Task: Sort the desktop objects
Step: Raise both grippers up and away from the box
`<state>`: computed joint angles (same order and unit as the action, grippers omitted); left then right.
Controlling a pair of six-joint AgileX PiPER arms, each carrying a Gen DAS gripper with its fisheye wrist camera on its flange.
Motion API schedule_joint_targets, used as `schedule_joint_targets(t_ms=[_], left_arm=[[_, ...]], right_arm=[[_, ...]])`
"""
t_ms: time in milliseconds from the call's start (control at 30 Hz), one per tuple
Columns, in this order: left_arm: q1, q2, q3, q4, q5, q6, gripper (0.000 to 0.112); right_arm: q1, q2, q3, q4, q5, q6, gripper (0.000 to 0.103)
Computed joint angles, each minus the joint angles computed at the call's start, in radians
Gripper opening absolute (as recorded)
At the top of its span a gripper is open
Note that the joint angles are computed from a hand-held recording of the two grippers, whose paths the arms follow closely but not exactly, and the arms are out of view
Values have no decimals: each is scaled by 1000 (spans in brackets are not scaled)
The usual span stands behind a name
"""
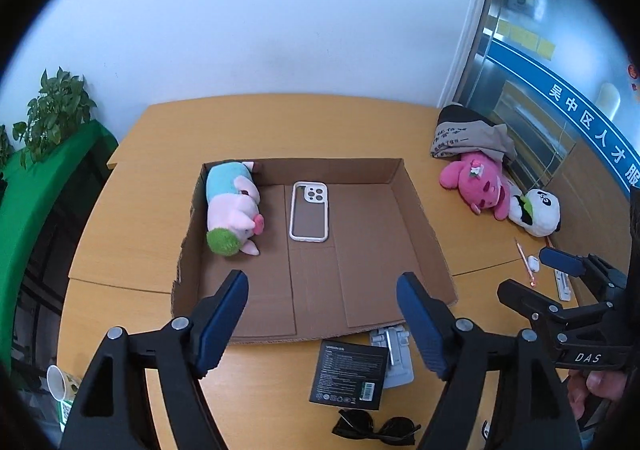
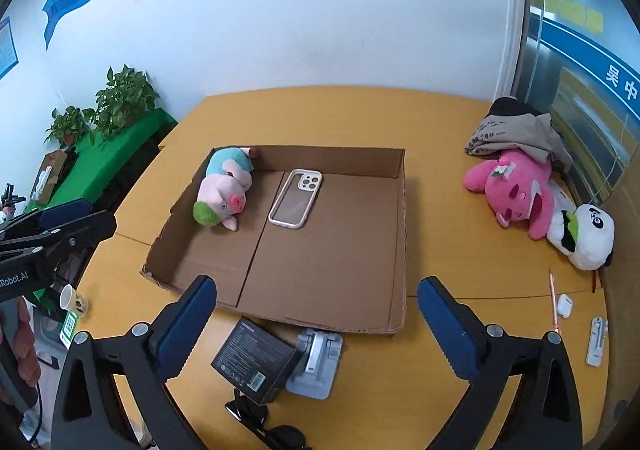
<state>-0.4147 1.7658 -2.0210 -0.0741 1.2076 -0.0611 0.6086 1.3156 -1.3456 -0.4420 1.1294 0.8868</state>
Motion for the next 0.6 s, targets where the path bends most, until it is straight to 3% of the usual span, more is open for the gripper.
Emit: schedule_joint_targets(t_ms=[367,600], left_arm=[[-25,-44,110,31,1,-59,77],[43,-34,209,-103,-7,48,77]], right_arm=[[-77,-32,92,115,-78,-101,102],[-97,-9,159,183,-136,-123,102]])
